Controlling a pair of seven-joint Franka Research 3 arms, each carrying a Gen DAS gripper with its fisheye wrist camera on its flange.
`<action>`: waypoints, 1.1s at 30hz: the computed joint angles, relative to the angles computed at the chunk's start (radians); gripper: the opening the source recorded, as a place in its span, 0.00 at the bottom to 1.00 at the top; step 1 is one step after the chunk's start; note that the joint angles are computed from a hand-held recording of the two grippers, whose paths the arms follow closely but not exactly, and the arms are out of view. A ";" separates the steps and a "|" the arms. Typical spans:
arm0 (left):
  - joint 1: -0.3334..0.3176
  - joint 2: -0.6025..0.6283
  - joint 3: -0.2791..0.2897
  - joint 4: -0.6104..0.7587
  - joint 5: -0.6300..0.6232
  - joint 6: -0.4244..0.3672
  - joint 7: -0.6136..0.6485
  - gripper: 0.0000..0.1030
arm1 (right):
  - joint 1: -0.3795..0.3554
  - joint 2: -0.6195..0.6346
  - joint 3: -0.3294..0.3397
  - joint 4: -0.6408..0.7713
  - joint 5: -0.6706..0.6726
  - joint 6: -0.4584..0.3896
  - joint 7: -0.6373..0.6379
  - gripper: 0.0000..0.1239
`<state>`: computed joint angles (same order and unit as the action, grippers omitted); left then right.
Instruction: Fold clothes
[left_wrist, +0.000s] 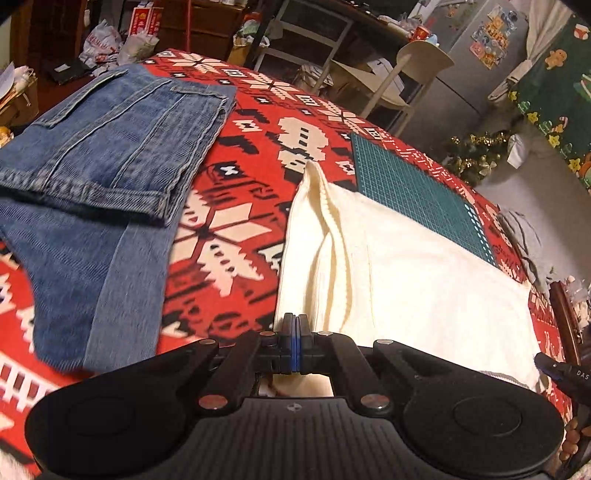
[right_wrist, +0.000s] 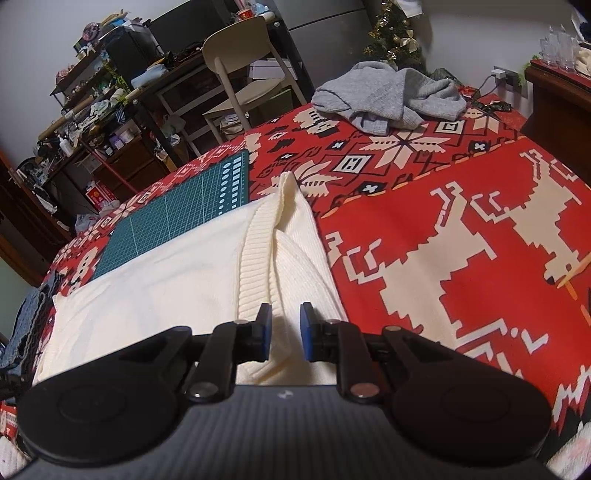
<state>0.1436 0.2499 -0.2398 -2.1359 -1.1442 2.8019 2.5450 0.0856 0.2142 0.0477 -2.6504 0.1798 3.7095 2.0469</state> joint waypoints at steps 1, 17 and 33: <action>0.000 -0.004 -0.001 -0.003 -0.007 0.011 0.004 0.02 | 0.004 -0.004 -0.003 -0.002 0.009 0.002 -0.009 0.15; -0.040 -0.036 0.016 -0.002 -0.106 0.014 0.099 0.06 | -0.242 0.177 0.089 0.354 -0.205 -0.236 -0.004 0.04; -0.046 -0.016 -0.001 0.000 -0.105 -0.004 0.138 0.06 | -0.174 0.031 0.080 0.114 -0.093 -0.179 -0.002 0.00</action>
<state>0.0973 0.2335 -0.2404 -2.1359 -1.2494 2.7976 2.6833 -0.0889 0.2456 0.1277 -2.5362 0.0865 3.5303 2.0454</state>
